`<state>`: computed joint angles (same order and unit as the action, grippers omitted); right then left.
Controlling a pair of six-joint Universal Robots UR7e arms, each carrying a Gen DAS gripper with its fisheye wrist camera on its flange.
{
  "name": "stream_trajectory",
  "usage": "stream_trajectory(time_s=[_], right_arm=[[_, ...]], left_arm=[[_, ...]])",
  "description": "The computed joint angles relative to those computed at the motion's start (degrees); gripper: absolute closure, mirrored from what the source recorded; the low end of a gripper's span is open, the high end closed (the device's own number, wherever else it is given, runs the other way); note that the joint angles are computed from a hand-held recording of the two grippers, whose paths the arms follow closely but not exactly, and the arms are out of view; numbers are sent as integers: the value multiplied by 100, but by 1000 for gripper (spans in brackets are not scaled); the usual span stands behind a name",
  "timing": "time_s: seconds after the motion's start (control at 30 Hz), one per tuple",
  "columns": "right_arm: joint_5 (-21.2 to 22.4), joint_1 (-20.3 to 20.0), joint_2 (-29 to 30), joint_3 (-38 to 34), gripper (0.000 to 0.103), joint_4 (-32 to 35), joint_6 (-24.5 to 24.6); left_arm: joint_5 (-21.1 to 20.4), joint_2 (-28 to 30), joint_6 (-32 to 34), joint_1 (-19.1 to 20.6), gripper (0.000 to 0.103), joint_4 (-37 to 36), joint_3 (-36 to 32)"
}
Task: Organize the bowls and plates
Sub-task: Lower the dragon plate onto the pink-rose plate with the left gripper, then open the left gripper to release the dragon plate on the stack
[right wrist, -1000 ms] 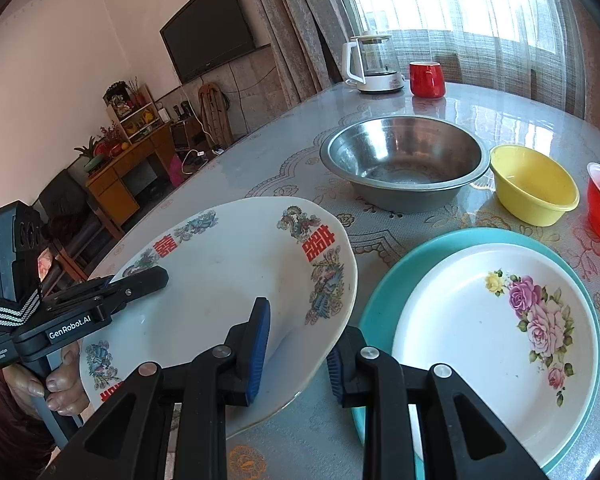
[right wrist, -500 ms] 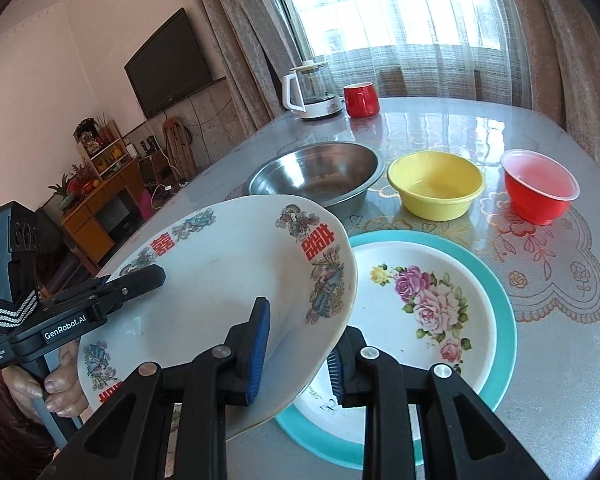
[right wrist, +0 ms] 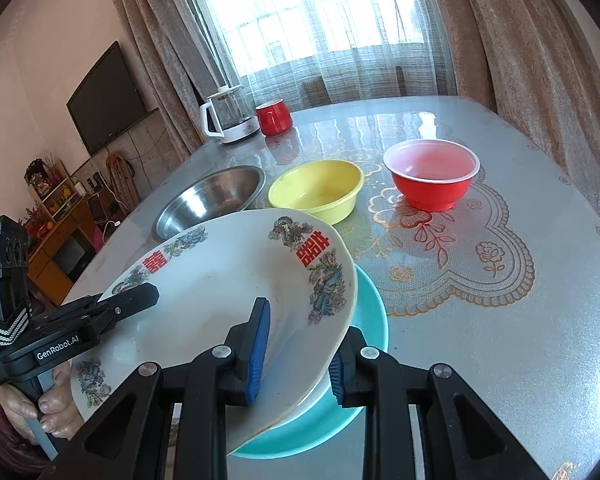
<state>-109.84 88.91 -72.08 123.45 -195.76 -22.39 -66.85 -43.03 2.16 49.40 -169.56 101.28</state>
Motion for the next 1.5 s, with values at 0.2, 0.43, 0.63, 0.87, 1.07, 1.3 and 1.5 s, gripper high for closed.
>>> stream_trajectory(time_s=[0.2,0.43,0.63,0.87,1.07,1.3,1.5], right_arm=[[-75,-168,59,65,77,-54,20],[-243,-222,242,52,77,-180,-106],[-195,-255,285,34,77,-230,-150],[-136,-277,283,40,75,-224,-122],[-77,-283,119,89,72,-99,68],[-66,-252,-15,225,71,-306,45],[-497,-126,163,170,73,-506,-142]], left_arm=[[137,116,-47,36,75,106,5],[335,186,72,2,75,-25,63],[432,207,-23,-17,75,-13,24],[506,210,-43,-46,75,-33,44],[553,190,-202,-65,74,-36,76],[587,140,-232,-76,74,-301,186],[763,176,-153,-140,75,-376,214]])
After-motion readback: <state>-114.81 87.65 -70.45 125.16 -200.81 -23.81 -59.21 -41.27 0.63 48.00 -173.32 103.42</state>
